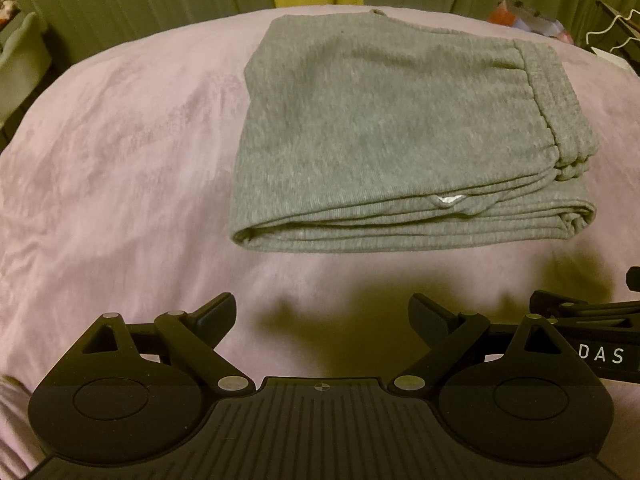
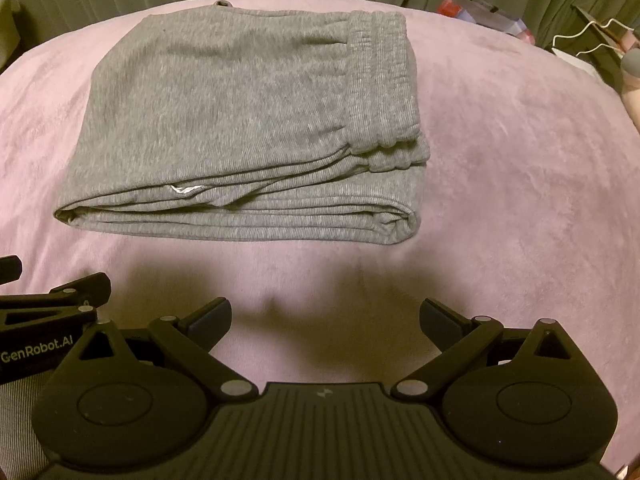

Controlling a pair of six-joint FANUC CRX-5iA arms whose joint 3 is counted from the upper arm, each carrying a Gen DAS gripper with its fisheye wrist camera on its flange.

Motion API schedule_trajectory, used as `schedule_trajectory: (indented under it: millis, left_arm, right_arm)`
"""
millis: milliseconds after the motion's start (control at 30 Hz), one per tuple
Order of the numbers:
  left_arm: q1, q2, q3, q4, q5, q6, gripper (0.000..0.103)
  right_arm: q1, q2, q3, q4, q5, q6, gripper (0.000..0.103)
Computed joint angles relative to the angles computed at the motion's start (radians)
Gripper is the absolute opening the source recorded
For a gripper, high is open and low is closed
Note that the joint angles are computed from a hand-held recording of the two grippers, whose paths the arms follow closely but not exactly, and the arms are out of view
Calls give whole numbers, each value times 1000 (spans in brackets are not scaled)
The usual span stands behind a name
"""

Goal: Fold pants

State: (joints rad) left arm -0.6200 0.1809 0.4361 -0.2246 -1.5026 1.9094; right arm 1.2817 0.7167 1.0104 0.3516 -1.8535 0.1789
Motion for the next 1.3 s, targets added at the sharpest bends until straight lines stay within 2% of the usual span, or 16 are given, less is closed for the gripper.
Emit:
schedule_trajectory:
  millis: [1300]
  left_arm:
    - [-10,12,17,-21,-26,-12,97]
  right_arm:
    - [-4,-10,-17,-23,9,4,100]
